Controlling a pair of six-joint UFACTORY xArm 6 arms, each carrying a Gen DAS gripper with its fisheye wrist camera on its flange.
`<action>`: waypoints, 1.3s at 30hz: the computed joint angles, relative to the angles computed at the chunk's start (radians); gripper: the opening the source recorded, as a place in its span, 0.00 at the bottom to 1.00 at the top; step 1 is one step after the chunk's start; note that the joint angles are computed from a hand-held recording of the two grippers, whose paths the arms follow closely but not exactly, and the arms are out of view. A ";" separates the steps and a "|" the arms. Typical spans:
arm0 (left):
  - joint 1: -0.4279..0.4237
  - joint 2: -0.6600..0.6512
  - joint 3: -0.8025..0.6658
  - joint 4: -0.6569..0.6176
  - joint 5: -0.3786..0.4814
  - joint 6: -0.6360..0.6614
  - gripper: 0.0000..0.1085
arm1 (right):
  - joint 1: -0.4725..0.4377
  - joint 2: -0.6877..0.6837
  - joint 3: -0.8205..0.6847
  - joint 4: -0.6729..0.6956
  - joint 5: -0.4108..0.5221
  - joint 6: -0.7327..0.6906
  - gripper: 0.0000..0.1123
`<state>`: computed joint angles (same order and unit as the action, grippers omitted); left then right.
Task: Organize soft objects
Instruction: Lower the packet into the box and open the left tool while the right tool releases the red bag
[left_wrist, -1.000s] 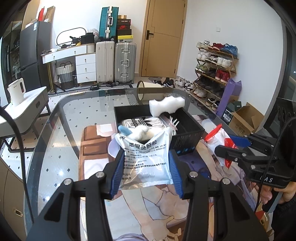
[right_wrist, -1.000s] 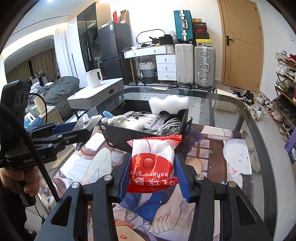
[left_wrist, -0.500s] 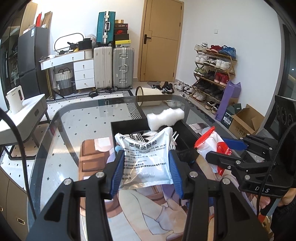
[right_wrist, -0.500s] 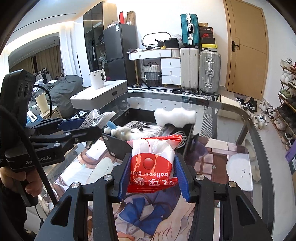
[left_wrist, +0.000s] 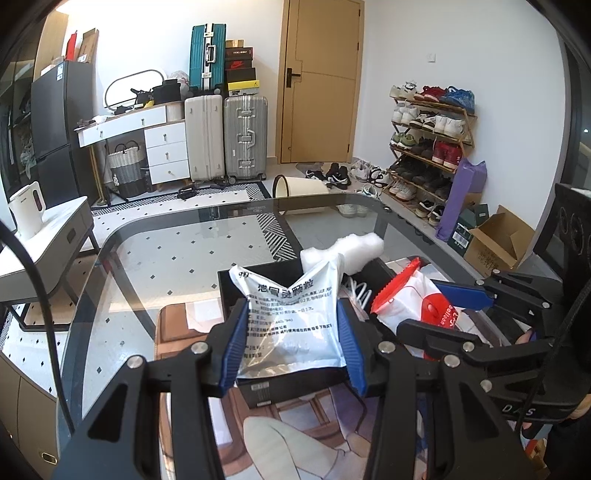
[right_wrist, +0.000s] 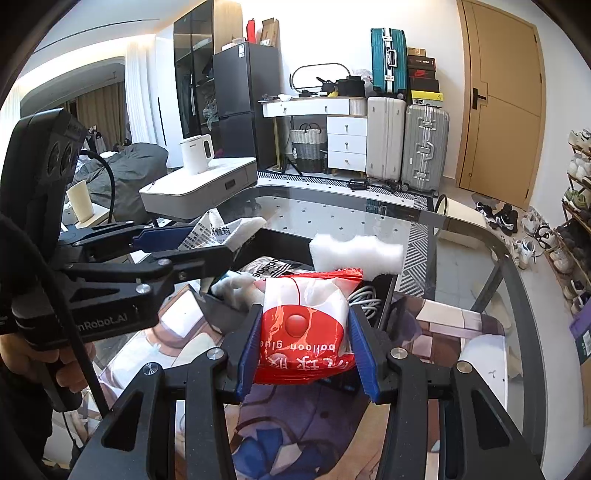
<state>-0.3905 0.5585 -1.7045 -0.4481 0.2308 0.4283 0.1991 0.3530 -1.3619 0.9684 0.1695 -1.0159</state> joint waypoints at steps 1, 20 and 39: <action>0.002 0.013 -0.018 0.004 0.008 -0.005 0.42 | -0.002 0.004 -0.006 -0.008 0.003 0.005 0.41; 0.009 0.199 -0.275 0.127 0.119 -0.121 0.42 | -0.029 0.132 -0.144 -0.218 0.038 0.169 0.41; 0.006 0.282 -0.394 0.177 0.216 -0.152 0.52 | -0.040 0.180 -0.166 -0.442 0.003 0.357 0.49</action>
